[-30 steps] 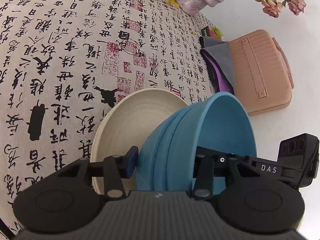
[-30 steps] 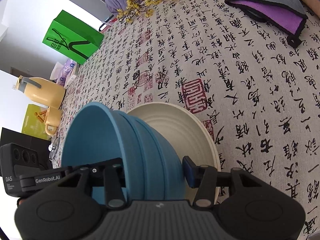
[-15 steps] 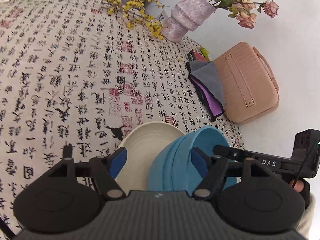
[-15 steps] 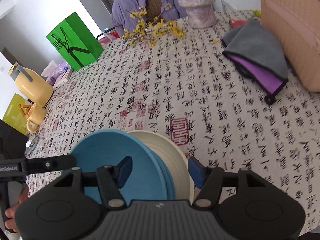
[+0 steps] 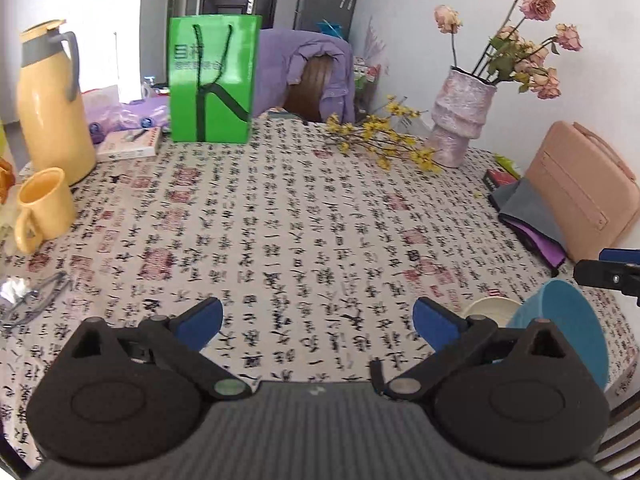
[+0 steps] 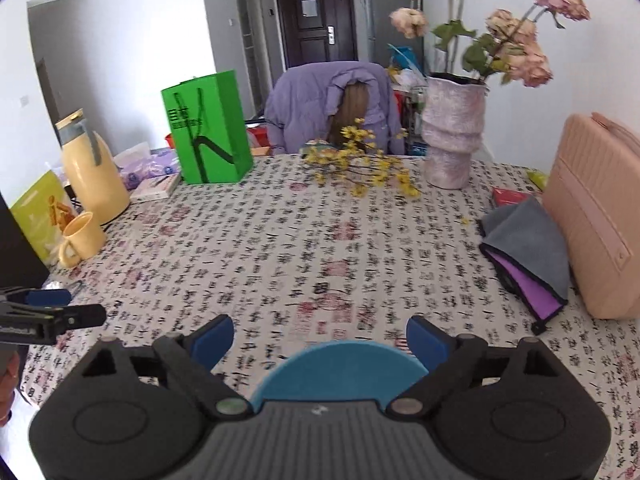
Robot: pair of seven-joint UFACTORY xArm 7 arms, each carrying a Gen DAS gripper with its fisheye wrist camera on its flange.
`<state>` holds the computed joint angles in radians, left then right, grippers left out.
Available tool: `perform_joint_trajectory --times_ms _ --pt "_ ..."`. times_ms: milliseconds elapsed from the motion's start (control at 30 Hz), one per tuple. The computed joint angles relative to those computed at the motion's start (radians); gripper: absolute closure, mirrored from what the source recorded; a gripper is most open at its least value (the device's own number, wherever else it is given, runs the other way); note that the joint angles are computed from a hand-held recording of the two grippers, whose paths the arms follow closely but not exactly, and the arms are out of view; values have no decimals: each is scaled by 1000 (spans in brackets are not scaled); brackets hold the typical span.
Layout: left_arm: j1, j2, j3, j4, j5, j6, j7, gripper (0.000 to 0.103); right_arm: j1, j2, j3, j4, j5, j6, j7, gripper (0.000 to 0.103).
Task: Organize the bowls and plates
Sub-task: 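Open both grippers and withdraw from the bowls on the plates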
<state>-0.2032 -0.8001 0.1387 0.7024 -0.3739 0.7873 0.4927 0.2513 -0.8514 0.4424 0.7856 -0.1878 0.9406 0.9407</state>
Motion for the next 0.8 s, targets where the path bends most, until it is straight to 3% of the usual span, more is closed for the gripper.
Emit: perform_joint_trajectory --times_ms 200,400,533,800 --pt "47 -33 56 -51 38 -121 69 0 -83 252 198 167 -130 -89 135 9" --pt "51 -18 120 -61 28 -196 147 0 -155 426 363 302 -334 -53 337 9" --pt "45 -18 159 -62 3 -185 190 0 -167 496 427 355 -440 8 444 9" --pt "43 -100 186 -149 -30 -225 299 0 -94 541 431 340 -534 33 634 9"
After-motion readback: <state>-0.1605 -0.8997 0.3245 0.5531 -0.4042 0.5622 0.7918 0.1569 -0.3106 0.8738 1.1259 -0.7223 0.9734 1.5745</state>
